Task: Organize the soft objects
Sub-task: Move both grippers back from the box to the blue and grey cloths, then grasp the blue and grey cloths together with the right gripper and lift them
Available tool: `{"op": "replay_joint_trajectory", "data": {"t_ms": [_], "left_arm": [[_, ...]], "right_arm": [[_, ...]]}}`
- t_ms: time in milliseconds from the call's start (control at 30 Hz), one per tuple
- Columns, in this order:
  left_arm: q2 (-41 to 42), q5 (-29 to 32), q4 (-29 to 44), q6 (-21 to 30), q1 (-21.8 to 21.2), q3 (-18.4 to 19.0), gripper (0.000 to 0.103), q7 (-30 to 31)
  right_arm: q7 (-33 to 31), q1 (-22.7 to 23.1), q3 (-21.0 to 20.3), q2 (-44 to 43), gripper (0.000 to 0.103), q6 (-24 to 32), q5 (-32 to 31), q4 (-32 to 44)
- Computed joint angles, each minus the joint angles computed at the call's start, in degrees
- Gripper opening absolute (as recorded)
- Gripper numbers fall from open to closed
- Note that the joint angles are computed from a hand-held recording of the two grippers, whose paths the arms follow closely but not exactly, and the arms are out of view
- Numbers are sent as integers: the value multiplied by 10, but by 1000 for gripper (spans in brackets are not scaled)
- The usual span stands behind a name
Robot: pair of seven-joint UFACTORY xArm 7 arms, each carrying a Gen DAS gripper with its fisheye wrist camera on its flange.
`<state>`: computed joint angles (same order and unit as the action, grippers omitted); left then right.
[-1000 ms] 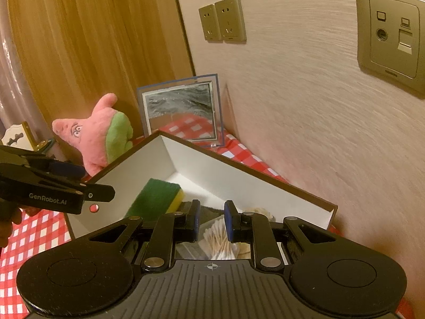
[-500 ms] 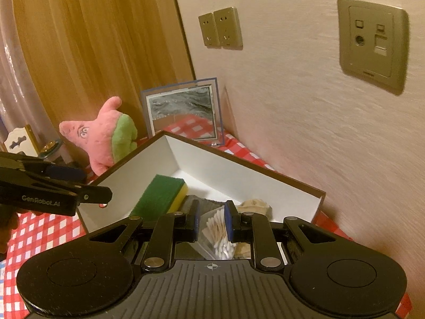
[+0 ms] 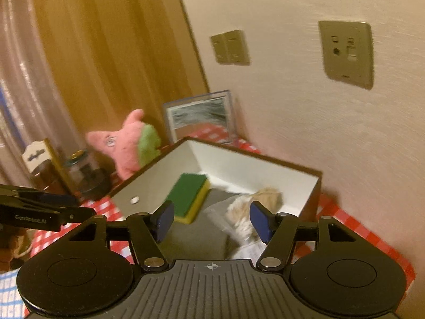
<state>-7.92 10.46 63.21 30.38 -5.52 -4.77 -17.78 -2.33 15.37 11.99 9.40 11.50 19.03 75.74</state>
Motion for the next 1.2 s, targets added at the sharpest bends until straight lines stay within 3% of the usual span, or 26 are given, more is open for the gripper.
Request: {"op": "replay_joint_trajectory", "data": {"t_ms": [133,233,367,500,800,1067,1200], "left_arm": [[-79,9,-77,9,11,-4,73,-38],[-145,3,-140,28,23,-7,73,-57],[-226,-9,-215,65,36,-12,73,-82],[-296,-26,-278,108,43,-11,73,-97],[-401,-38,-373,188,64,-8,72,-126],[-443,-42,-408,209,79,13,72,-110],[-447,-46,-416,205,82,18,72,-97]], "right_arm": [[-52,5,22,-37,63,0,45,-42],[-127,19,35,-59,63,13,113,-66],[-216,55,35,-73,63,52,179,-87],[-261,90,40,-63,63,98,204,-92],[-301,134,70,16,48,155,173,-60],[-256,158,81,76,36,160,85,-33],[-231,173,75,98,3,159,24,-20]]}}
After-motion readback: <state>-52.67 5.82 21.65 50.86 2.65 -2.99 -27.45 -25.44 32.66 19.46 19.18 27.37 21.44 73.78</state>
